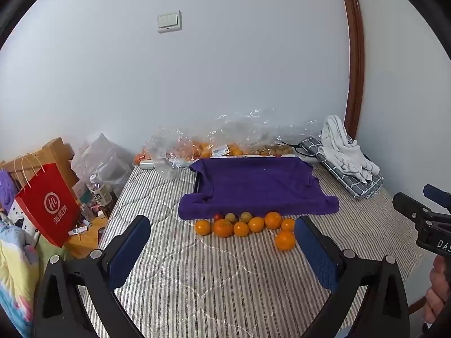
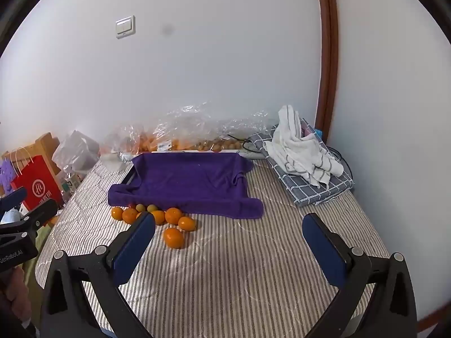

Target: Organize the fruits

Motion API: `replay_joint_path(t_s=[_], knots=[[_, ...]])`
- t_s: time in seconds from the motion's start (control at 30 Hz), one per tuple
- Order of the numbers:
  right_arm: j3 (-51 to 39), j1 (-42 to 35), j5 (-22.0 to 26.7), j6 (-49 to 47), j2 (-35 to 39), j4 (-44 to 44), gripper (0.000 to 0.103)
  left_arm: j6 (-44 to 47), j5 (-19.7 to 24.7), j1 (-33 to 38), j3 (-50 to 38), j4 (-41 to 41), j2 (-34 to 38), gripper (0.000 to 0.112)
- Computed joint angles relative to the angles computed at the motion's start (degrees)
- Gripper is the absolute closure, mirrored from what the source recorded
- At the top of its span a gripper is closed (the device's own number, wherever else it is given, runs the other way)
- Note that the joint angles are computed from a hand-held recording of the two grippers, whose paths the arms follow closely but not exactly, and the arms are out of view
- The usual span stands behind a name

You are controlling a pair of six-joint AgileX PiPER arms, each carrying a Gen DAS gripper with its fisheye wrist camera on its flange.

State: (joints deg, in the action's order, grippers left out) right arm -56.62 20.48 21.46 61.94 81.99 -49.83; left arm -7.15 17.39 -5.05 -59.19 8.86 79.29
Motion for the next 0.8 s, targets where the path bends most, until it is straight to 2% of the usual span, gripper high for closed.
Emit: replay_joint_path(t_s=[0.4,0.8], knots=[[0.2,1.5,1.4,2.5,-0.2,-2.5,0.001,1.6,0.8,0.7,-0.9,-2.1,0.1,0.010],[0.6,1.2,0.5,1.5,-0.6,-1.6,0.001,3.2,0.8,1.2,-1.2,-3.6,0.3,0.010]])
